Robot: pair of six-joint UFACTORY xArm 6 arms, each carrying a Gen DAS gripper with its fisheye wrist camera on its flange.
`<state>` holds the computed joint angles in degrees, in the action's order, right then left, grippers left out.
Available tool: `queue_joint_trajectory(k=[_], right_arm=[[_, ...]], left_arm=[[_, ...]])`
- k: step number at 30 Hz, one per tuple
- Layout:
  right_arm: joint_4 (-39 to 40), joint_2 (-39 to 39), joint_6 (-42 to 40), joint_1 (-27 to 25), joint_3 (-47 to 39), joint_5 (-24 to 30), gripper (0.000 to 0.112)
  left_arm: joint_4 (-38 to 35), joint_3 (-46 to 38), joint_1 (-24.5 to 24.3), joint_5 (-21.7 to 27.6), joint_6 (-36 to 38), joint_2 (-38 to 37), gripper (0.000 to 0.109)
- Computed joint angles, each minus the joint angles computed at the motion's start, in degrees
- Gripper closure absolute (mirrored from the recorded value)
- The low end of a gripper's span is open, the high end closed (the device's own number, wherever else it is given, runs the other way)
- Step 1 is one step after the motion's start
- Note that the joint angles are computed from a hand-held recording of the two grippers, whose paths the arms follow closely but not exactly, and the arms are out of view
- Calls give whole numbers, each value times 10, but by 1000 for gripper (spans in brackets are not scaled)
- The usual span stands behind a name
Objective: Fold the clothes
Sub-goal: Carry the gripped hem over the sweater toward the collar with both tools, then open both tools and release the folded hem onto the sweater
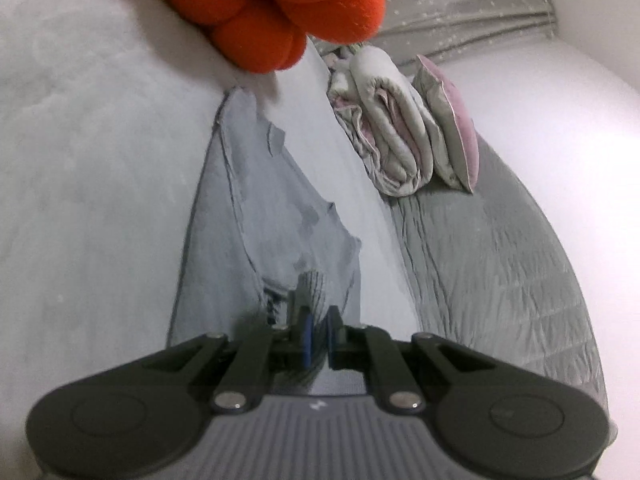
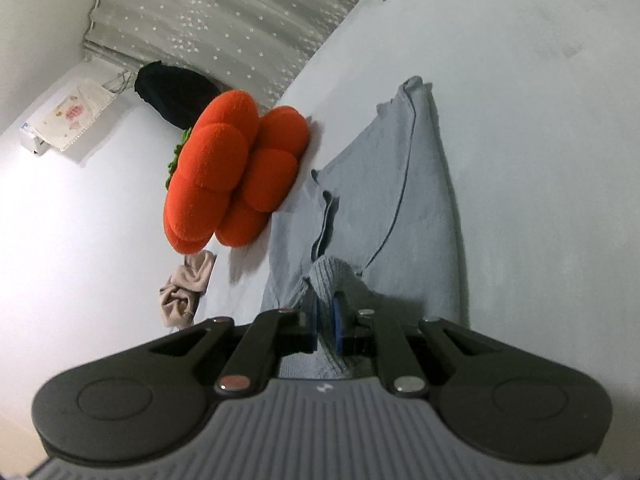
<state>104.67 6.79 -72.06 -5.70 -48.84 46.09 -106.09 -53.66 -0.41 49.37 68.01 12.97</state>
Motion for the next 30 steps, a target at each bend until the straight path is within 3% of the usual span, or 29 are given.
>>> queue_joint_trajectory(k=[7, 16, 19, 21, 24, 26, 30], right_arm=[[19, 46, -14, -6, -38, 9, 101], [37, 71, -68, 34, -57, -105, 98], [80, 47, -120, 47, -44, -143, 95], [128, 30, -176, 56, -36, -165, 95], [200, 3, -274, 74, -24, -189, 95], [227, -5, -331, 91, -22, -208, 95], [232, 2, -392, 120, -28, -244, 95]], left_arm=[[-33, -24, -18, -53, 5, 27, 102], [-82, -43, -92, -240, 98, 23, 97], [-146, -43, -114, -312, 180, 3, 92], [-215, -44, -126, -347, 273, -15, 91], [-294, -33, -137, -357, 404, -41, 81], [-311, -28, -148, -364, 453, -45, 73], [-314, -37, -174, -395, 514, -27, 73]])
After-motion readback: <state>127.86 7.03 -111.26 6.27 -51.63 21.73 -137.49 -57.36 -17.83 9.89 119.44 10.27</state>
